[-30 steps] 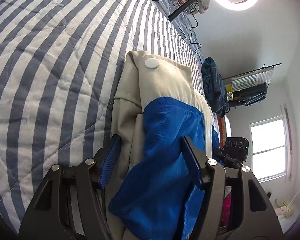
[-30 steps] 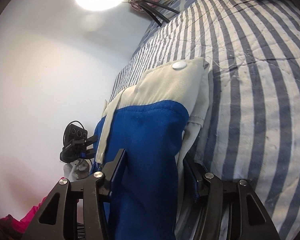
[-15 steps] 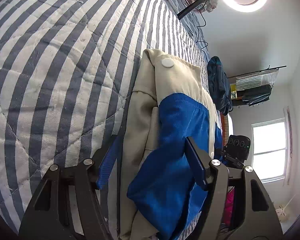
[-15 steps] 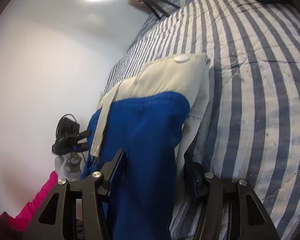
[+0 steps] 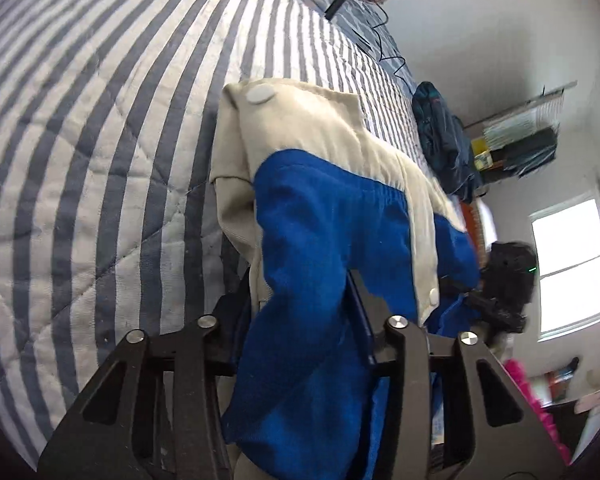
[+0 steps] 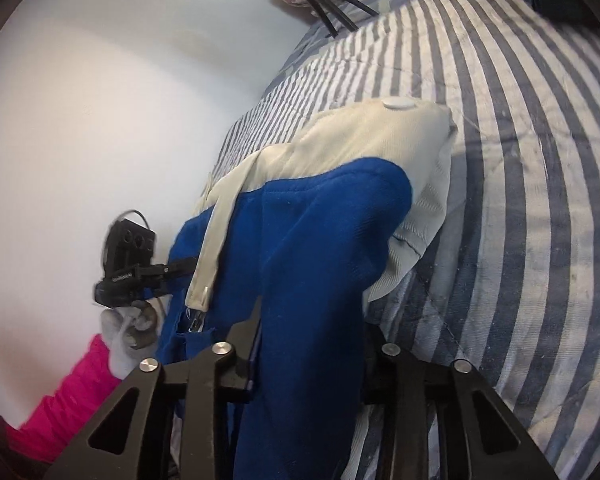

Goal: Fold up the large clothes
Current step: 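Grasp the folded blue jacket bundle with both tools and lift it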

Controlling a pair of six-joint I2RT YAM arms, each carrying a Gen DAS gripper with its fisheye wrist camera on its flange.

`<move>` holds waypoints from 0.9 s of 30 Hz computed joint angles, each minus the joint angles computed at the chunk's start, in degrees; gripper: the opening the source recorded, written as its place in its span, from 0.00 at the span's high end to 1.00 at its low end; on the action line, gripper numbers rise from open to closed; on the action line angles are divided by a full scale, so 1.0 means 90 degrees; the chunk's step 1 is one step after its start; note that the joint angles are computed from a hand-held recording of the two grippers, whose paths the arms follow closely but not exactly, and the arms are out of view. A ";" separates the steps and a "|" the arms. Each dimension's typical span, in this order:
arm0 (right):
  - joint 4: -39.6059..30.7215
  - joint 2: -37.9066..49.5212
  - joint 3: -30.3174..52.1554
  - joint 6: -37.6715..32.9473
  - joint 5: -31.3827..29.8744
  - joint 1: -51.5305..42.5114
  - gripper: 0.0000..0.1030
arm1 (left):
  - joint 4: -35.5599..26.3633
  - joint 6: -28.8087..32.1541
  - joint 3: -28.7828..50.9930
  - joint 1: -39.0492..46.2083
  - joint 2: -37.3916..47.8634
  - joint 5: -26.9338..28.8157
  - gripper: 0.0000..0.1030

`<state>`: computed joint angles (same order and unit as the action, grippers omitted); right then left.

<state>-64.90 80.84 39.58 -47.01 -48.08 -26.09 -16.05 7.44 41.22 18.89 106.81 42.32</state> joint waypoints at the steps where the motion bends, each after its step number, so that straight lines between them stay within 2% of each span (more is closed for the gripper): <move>1: 0.0104 -0.0375 -0.0078 0.0316 0.0053 0.0205 0.70 | 0.0167 -0.0177 -0.0146 -0.0186 -0.0241 -0.0190 0.63; 9: 0.0094 -0.2831 0.0009 0.2195 0.1094 0.1613 0.76 | 0.0459 -0.0701 -0.0935 -0.1092 -0.1957 -0.1277 0.71; 12: 0.0017 -0.3510 0.0230 0.2897 0.1719 0.2410 0.76 | 0.0191 -0.0673 -0.1061 -0.1164 -0.2476 -0.1130 0.72; 17: -0.0368 -0.4032 0.0701 0.3414 0.2743 0.3180 0.77 | -0.0489 -0.0517 -0.1293 -0.1254 -0.3528 -0.1064 0.72; 23: -0.1346 -0.4378 0.1258 0.2490 0.2766 0.2242 0.77 | -0.0815 -0.1163 -0.1381 -0.2019 -0.4405 -0.1204 0.73; 27: -0.2053 -0.4235 0.1744 0.1116 0.2424 0.0832 0.77 | -0.0770 -0.1797 -0.1290 -0.2797 -0.4701 -0.1469 0.73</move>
<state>-83.38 42.72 55.27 -36.97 -26.26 -18.60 -22.98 -8.73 29.61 -6.28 64.51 29.11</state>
